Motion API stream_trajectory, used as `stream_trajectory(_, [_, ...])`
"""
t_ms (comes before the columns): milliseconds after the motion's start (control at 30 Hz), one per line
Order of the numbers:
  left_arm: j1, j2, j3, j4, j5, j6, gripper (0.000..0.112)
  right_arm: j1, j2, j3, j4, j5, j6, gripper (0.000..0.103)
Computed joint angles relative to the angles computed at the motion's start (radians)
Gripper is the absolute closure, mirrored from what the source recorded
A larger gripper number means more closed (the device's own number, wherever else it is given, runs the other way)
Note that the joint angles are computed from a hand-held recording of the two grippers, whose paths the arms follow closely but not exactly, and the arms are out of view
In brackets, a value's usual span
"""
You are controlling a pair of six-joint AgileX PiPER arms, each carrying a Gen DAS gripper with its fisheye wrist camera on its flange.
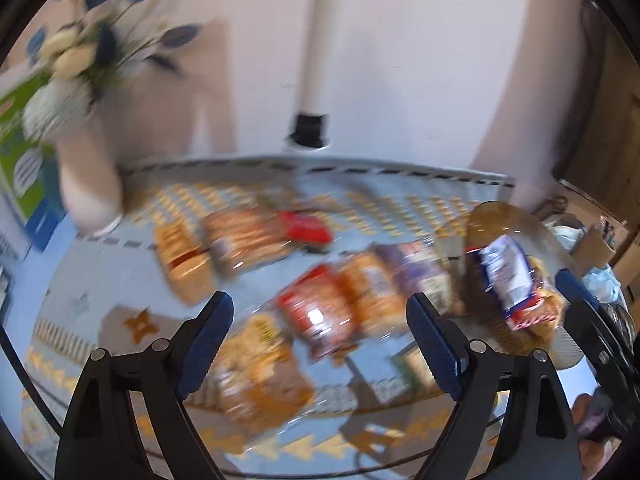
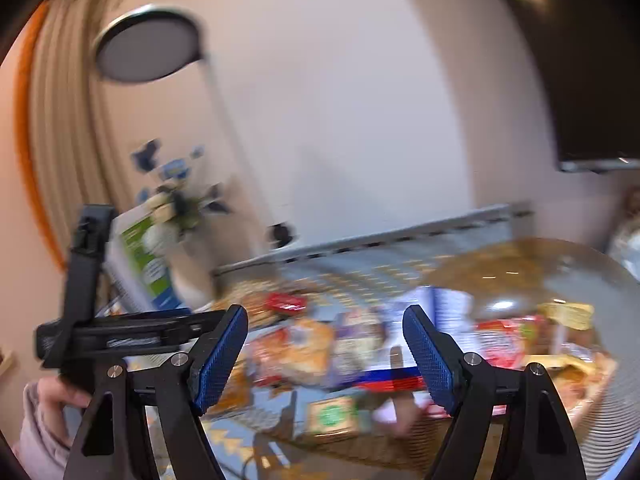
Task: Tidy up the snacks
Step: 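Move both open tools back over the remaining snacks on the table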
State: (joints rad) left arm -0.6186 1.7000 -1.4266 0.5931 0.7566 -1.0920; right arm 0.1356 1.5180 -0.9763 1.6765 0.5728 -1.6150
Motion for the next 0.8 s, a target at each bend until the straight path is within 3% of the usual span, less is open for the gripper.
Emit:
stream_trajectory(133, [0.033,-0.044,0.111,0.008,-0.034,-0.047,0.025,0.085,-0.002,0.01,-0.041,0.002,0.004,0.025])
stream_trajectory(233, [0.049,-0.058,0.183,0.009,-0.078,-0.075,0.025,0.183,0.0,0.033,-0.035,-0.08,-0.017,0.025])
stream_trajectory(367, [0.063,-0.027,0.216,-0.028,-0.108,-0.057,0.025,0.311,0.045,-0.011,-0.297,-0.246,0.214,0.025])
stream_trajectory(433, [0.062,-0.018,0.23,-0.028,-0.123,-0.059,0.025,0.322,0.08,-0.032,-0.418,-0.28,0.381,0.025])
stream_trajectory(533, [0.057,-0.001,0.25,0.001,-0.141,-0.09,0.025,0.295,0.127,-0.06,-0.503,-0.238,0.496,0.025])
stream_trajectory(800, [0.071,0.01,0.285,0.004,-0.211,-0.098,0.025,0.308,0.207,-0.123,-0.895,-0.26,0.898,0.025])
